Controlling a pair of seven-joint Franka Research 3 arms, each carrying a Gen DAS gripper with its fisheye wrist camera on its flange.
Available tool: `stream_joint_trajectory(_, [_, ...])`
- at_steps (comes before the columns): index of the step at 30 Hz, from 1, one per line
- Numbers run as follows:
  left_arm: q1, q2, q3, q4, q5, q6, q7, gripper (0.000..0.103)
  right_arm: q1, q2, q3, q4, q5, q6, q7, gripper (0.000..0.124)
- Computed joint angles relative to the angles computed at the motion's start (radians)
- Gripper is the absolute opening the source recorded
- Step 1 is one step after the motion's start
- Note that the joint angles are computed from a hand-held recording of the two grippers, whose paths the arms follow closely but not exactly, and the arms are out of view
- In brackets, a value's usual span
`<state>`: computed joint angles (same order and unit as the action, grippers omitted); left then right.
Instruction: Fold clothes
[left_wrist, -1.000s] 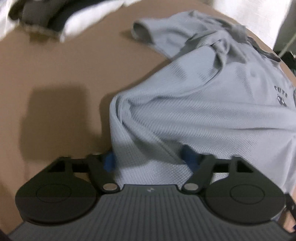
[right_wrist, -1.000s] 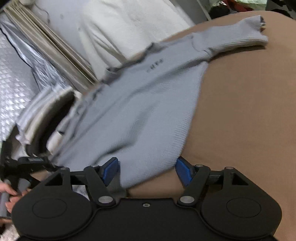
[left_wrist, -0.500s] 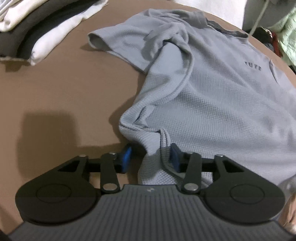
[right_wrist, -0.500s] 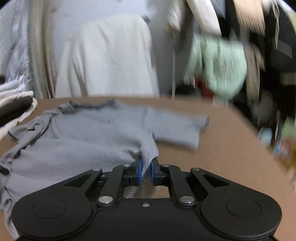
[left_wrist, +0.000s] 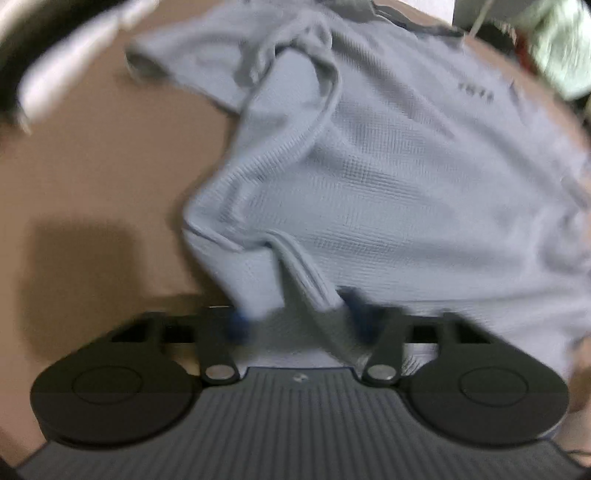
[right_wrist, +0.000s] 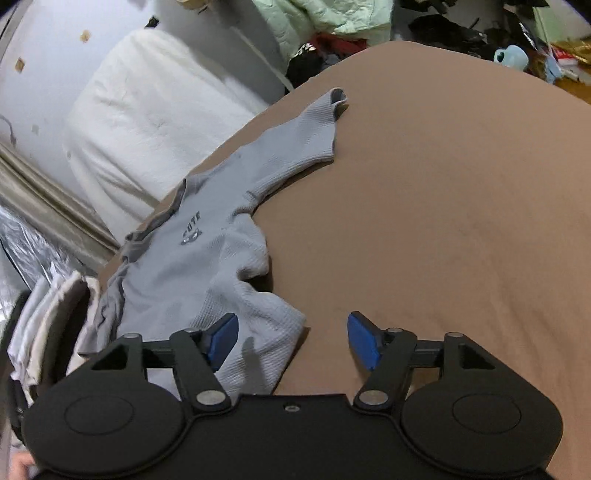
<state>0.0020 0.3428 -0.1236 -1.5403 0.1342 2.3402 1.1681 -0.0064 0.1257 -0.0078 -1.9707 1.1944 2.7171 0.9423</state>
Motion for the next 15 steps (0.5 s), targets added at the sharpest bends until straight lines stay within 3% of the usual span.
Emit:
stream_joint_trajectory(2, [-0.059, -0.013, 0.045, 0.0, 0.167, -0.007, -0.08, 0.011, -0.005, -0.003, 0.003, -0.005, 0.033, -0.009, -0.047, 0.071])
stream_joint_trajectory(4, [-0.108, -0.033, 0.088, -0.011, 0.333, -0.026, -0.196, 0.011, 0.001, -0.012, 0.008, -0.01, 0.034, -0.014, -0.122, 0.071])
stream_joint_trajectory(7, [-0.076, -0.045, 0.073, -0.022, 0.325, -0.033, -0.255, 0.011, 0.01, -0.016, 0.008, -0.009, 0.02, -0.045, -0.194, 0.071])
stream_joint_trajectory(9, [-0.078, -0.036, 0.071, -0.007, 0.352, -0.076, -0.28, 0.012, 0.004, -0.002, 0.005, 0.01, 0.039, -0.101, -0.197, 0.071])
stream_joint_trajectory(11, [-0.072, -0.035, 0.064, -0.01, 0.361, -0.068, -0.282, 0.012, 0.0, 0.011, 0.005, 0.021, 0.067, -0.128, -0.192, 0.071])
stream_joint_trajectory(15, [-0.074, -0.036, 0.056, -0.022, 0.397, -0.051, -0.264, 0.009, 0.007, 0.073, 0.01, 0.068, 0.042, -0.079, -0.132, 0.072])
